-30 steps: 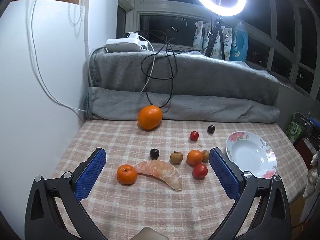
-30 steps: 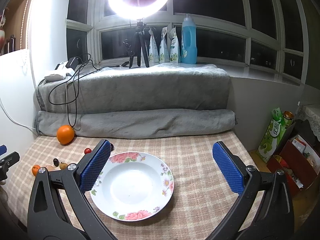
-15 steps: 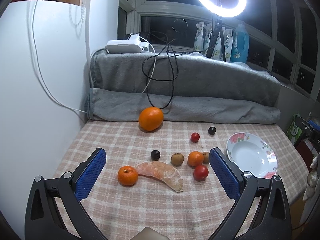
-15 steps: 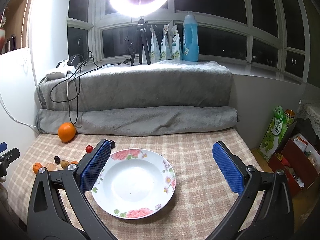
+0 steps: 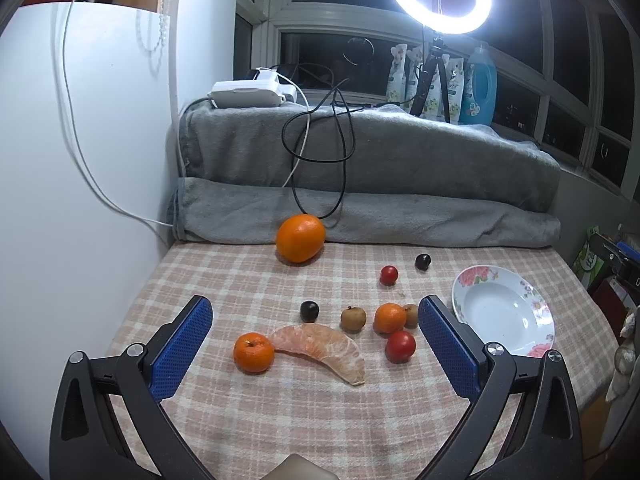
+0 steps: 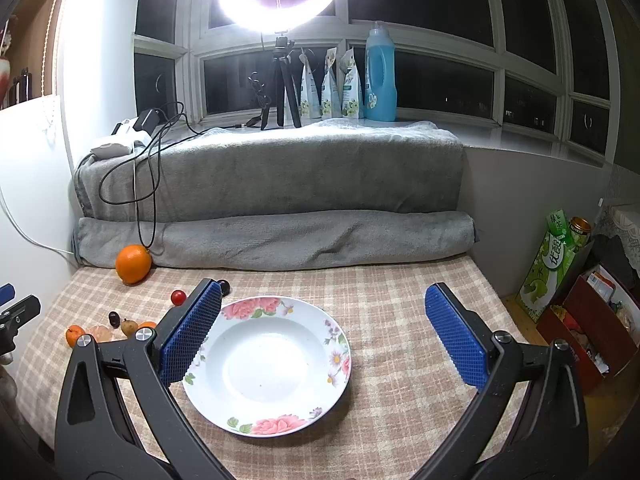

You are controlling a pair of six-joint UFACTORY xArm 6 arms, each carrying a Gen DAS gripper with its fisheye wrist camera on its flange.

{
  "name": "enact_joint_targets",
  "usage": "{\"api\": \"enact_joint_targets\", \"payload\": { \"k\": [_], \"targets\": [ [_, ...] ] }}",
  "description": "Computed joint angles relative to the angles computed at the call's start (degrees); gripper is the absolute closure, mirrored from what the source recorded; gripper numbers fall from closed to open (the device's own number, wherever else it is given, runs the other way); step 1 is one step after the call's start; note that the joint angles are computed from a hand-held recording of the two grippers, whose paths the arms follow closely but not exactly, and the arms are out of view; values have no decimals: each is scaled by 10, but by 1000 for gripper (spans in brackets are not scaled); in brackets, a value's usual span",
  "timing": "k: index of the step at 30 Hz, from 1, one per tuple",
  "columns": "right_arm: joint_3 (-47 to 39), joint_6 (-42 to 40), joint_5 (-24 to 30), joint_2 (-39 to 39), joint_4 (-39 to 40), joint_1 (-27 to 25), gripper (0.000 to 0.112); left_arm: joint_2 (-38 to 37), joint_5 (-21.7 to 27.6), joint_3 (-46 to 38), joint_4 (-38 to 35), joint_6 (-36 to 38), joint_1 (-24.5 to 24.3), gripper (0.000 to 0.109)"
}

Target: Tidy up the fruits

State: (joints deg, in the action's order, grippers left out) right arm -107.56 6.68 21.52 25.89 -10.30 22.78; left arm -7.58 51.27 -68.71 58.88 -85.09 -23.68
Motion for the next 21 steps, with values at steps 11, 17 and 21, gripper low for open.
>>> {"api": "enact_joint_targets", "payload": {
  "k": [11,17,21],
  "targets": [
    [6,-4,0,-3,5,1,9,1,0,-1,1,1,1,6],
    [6,-6,1,-2,6,1,9,1,-1,-2,0,2,1,6],
    [2,-6,2,0,6,1,9,1,-1,-1,1,1,1,6]
  ]
}}
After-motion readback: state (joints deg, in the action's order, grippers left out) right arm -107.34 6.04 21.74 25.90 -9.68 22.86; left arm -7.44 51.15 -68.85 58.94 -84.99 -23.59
